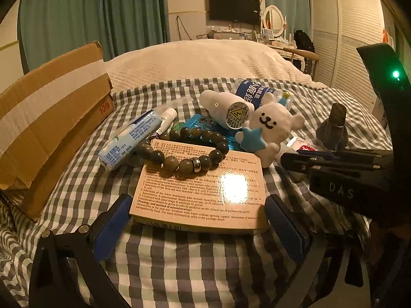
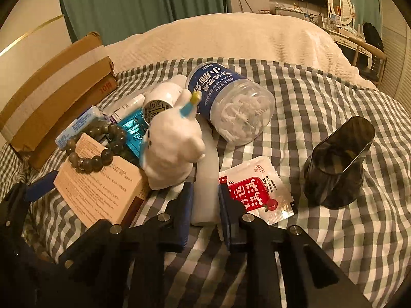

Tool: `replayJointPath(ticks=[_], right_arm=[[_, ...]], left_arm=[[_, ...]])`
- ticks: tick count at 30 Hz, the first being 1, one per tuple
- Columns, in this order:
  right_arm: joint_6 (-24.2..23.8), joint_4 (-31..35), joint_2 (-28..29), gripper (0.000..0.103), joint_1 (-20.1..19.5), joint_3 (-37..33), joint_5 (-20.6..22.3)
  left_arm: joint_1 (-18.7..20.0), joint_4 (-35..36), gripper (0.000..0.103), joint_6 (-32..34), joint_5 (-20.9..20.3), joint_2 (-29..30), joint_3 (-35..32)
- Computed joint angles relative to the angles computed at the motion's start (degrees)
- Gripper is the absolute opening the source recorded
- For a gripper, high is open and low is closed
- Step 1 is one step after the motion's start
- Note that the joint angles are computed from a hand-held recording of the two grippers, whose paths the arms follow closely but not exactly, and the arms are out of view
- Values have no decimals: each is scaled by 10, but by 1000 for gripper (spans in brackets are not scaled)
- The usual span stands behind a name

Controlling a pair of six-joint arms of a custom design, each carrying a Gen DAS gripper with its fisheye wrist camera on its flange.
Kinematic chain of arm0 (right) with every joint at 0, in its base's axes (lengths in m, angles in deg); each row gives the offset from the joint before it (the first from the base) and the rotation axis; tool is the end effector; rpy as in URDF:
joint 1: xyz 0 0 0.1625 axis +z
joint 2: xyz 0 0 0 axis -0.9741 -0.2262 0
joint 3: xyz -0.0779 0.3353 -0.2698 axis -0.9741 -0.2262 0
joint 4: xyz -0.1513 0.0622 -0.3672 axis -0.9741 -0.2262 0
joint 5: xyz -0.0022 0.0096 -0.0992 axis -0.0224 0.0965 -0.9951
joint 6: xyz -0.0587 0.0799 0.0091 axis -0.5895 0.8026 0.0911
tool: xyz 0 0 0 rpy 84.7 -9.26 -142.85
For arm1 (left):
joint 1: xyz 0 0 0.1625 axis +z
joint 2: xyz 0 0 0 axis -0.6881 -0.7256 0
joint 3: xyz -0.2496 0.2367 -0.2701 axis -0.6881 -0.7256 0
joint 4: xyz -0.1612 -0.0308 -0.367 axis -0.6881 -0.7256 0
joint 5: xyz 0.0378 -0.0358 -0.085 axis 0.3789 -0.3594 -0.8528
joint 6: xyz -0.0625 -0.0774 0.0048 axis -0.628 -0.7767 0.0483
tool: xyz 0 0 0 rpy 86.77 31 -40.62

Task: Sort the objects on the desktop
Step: 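Grasp the barcode-labelled box with the left gripper while the right grasps a white tube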

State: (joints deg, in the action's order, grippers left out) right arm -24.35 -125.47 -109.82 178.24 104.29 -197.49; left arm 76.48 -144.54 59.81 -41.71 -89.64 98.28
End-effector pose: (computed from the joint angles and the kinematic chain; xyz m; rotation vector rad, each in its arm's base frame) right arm 0.1437 -0.3692 0.2421 0.1193 -2.2850 0.9640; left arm -0.2482 -0.4010 0.0818 1.0334 2.2840 -0.7648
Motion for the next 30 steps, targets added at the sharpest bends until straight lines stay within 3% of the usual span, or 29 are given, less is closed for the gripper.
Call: replayJointPath(ticks=[5, 10, 14, 18, 19, 20, 22, 24, 30], right_arm=[[11, 16, -18, 19, -3, 4, 13], [12, 25, -29, 19, -5, 7, 22], [27, 33, -48, 19, -15, 15, 44], [31, 41, -53, 19, -16, 16, 50], [30, 42, -51, 19, -13, 15, 47], [28, 45, -50, 19, -9, 15, 44], [29, 47, -49, 19, -4, 13, 37], [41, 68, -62, 18, 0, 12, 39], [39, 49, -94, 18, 15, 23, 51]], left_arm=[[-10, -6, 103, 17, 14, 2, 7], [28, 50, 103, -12, -33, -26, -20], [46, 74, 103, -43, -23, -41, -34], [111, 113, 102, -100, -155, -55, -63], [115, 108, 97, -104, -163, -54, -64], [116, 107, 80, -99, -183, -56, -65], [107, 129, 75, -110, -173, -61, -68], [99, 143, 61, -120, -166, -71, -69], [70, 164, 44, -164, -144, -98, -65]])
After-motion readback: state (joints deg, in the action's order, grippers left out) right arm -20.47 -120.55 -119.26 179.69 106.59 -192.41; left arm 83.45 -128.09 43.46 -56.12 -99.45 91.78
